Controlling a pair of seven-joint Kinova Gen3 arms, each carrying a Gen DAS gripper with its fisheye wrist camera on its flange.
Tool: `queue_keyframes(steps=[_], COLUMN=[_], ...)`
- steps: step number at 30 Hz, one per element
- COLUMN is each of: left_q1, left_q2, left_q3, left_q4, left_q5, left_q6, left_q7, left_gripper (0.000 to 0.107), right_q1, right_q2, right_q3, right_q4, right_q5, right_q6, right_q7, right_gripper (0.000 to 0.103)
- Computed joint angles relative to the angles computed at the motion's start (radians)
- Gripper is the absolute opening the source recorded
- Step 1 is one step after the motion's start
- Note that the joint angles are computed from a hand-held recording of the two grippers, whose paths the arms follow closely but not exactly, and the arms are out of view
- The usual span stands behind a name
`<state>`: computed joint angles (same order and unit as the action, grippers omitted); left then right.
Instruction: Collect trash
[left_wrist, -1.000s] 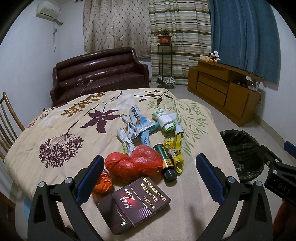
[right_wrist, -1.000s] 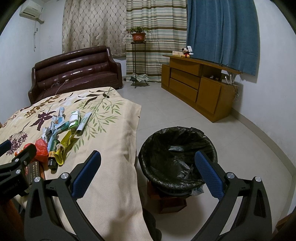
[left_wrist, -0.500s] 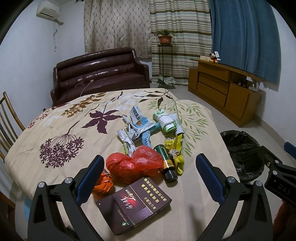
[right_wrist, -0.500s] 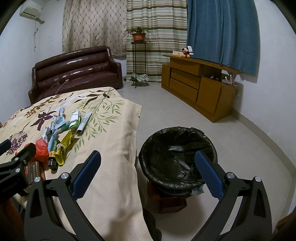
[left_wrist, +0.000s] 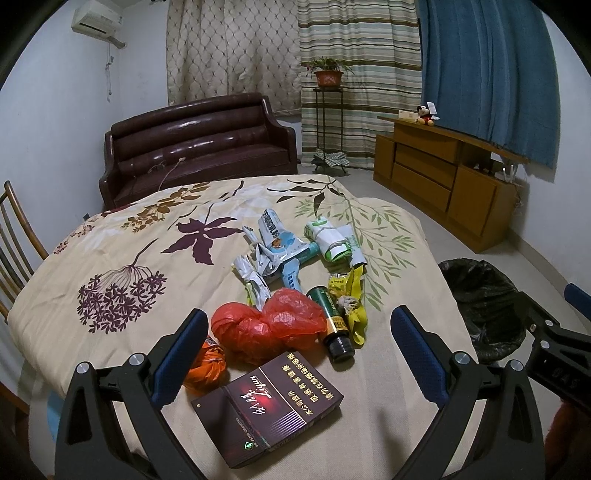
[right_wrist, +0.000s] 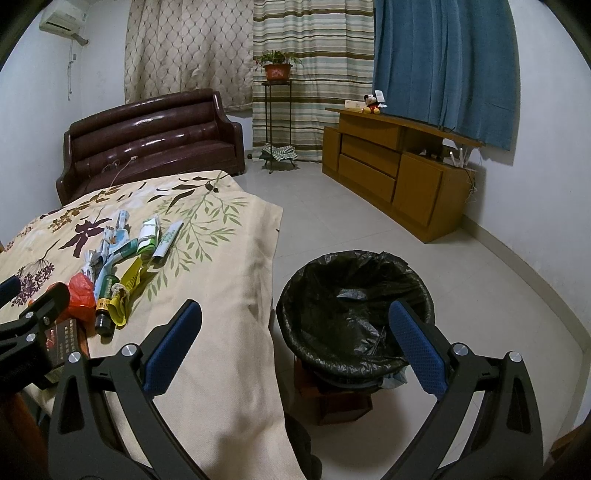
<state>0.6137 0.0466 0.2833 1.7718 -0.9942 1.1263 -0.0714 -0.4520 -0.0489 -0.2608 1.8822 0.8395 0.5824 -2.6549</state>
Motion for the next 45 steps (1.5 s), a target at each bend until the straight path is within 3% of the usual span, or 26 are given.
queue_keyframes(steps=[9, 11, 13, 14, 24, 29, 42, 45], left_q1=[-0.047, -0.067, -0.088, -0.099, -0.212, -0.254, -0.259, -0.246], left_q2=[-0.047, -0.061, -0.071, -0.078, -0.159, -0.164, -0.084, -0.073], left_q3=[-0.010, -0.009, -0.006, -0.007, 0.015, 0.012, -0.016, -0.023], left_q4=[0.031, 0.042, 0.064, 0.069, 0.144, 0.148, 0.089, 0.083], left_q5=[0.033, 0.043, 0.048, 0.061, 0.129, 0.177, 0.219, 0.213], left_q6=[-0.026, -0.032, -0.041, -0.047, -0.104, -0.178, -0.241, -0.240], left_q7=[-0.035, -0.049, -0.054, -0.066, -0.119, -0.181, -0.283, -0.298], left_gripper=[0.095, 0.089, 0.075, 0.074, 0.074, 0.075, 0.078, 0.072], right_q1=[-0.011, -0.020, -0.030, -0.034, -0.069, -0.085, -0.107, -0.107], right_q2=[0.017, 0.023, 0.028, 0.029, 0.051, 0.054, 0.081, 0.084], right_q3=[-0.002, 0.002, 0.002, 0.005, 0.013, 0.016, 0.033, 0.040], right_q4=[-0.005, -0.007, -0.016, -0.018, -0.042, -0.048, -0.067, -0.067], right_q5=[-0.010, -0.013, -0.021, -0.032, -0.073, -0.081, -0.094, -0.107], right_q6=[0.003, 0.006, 0.020, 0.020, 0.031, 0.035, 0.048, 0.045], right_q7=[0.022, 0.028, 0.039, 0.050, 0.104, 0.112, 0.124, 0.134], right_gripper=[0.098, 0.095, 0.090, 0.089, 0.084, 0.084, 0.084, 0.084])
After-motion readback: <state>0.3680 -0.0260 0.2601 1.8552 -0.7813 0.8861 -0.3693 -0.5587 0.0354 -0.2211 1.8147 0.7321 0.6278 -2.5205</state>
